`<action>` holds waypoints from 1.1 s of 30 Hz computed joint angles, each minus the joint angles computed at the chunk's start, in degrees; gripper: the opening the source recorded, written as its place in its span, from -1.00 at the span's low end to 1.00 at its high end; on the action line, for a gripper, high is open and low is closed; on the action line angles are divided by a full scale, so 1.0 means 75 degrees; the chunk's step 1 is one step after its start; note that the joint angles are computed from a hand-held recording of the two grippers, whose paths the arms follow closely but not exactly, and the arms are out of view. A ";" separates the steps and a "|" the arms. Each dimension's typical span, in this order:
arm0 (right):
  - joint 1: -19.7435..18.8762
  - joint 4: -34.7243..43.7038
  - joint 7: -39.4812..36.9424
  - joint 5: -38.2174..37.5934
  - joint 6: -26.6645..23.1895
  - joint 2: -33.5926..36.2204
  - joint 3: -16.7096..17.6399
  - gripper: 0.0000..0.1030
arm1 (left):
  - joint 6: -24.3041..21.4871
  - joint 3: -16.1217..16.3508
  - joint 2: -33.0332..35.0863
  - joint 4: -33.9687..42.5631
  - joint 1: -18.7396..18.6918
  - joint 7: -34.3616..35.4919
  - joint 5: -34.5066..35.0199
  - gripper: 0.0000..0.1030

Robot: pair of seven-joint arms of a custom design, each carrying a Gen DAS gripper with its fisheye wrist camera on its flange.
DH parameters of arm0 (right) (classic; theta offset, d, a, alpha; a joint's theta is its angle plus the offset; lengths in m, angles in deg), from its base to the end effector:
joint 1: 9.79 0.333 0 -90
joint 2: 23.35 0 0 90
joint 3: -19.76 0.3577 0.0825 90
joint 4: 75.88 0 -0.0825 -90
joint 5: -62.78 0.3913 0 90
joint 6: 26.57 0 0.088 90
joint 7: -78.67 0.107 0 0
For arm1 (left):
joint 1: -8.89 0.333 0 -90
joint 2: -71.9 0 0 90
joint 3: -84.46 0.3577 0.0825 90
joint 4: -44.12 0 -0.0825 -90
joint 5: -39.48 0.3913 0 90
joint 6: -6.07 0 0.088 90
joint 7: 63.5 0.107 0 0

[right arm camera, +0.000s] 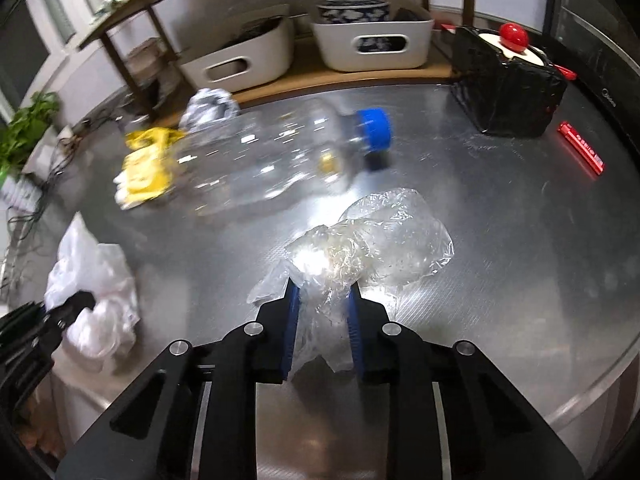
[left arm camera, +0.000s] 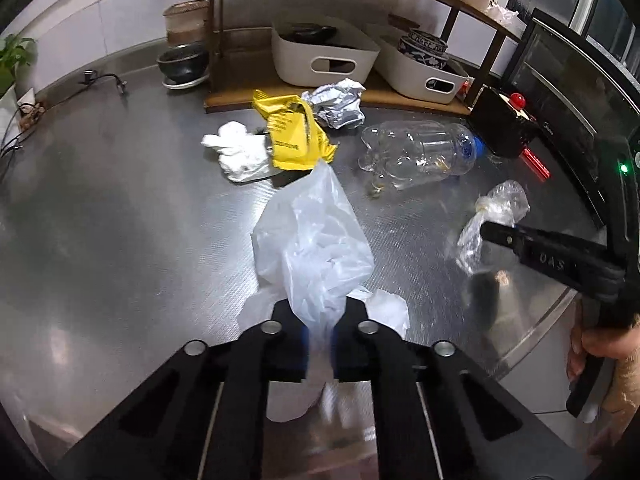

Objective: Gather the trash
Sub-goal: 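Grasp the white plastic bag with the left tool while the right tool grasps the clear plastic wrap, then carry the white bag and clear wrap down over the bin with both tools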

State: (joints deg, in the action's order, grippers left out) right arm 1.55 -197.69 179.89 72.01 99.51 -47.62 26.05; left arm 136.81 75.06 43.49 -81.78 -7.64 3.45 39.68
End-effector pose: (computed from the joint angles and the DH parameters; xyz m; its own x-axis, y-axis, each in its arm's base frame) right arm 0.4300 0.1538 0.6703 0.0984 -0.9740 -0.2040 -0.8976 0.0016 -0.4407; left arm 0.3840 -0.2067 0.6730 -0.0943 -0.9860 0.1374 -0.8478 0.0072 -0.5303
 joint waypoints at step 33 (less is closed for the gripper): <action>0.1366 -0.2070 0.0009 0.2482 -0.1272 -0.2746 0.0491 -0.54 | -0.2432 0.0075 -0.3914 -0.2243 -0.1043 -0.0760 -0.0702 -0.97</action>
